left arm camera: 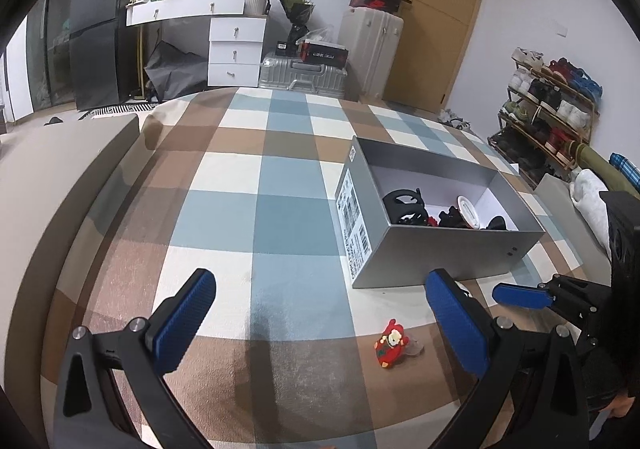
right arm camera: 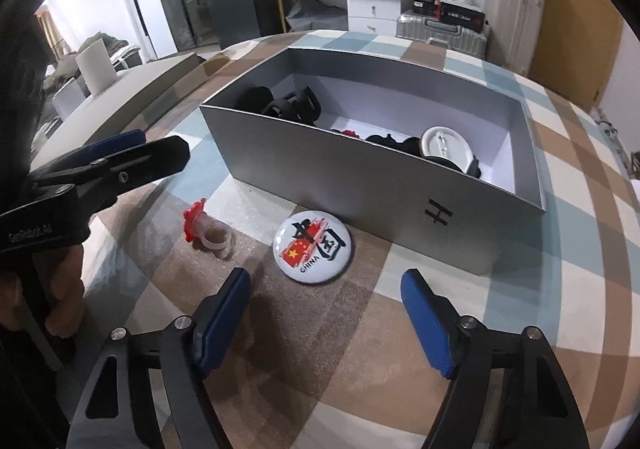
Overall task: Organize jewelry
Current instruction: 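Grasp the white CHINA badge with the right tool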
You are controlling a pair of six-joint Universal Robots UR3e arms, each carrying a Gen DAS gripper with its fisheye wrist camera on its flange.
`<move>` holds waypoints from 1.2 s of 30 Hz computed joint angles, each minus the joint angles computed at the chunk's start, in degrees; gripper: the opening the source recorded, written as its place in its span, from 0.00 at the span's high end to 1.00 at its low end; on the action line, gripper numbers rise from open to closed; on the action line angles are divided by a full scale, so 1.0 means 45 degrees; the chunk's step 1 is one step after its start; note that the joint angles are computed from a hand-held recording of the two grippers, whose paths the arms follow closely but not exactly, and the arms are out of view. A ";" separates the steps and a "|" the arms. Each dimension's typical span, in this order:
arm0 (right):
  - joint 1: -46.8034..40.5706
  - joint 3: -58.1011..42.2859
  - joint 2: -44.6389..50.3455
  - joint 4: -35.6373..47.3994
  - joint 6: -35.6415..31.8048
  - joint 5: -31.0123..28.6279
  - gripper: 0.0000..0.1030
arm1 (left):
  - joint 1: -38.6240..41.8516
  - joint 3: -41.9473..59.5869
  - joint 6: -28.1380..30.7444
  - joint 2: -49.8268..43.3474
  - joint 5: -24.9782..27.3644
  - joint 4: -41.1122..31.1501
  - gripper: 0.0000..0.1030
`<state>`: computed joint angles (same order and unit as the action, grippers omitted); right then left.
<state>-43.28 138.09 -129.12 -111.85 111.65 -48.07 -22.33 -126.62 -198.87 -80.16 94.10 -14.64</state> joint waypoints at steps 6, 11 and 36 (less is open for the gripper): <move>0.0097 -0.0224 -0.0004 0.0463 -0.0139 0.0040 0.25 | 0.0056 -0.0037 0.0014 0.0099 -0.0025 -0.0098 0.01; 0.0782 -0.0011 0.0314 -0.0813 0.0479 -0.0199 0.25 | 0.0201 -0.0146 0.0046 0.0148 -0.0172 -0.0021 0.01; 0.1900 0.0842 0.0862 -0.4042 0.1367 -0.0454 0.60 | 0.0162 0.0160 0.0021 0.0073 -0.0175 -0.0530 0.01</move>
<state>-34.73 141.88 -125.24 -130.04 117.80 -50.11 -21.60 -125.89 -198.77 -79.83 93.31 -17.03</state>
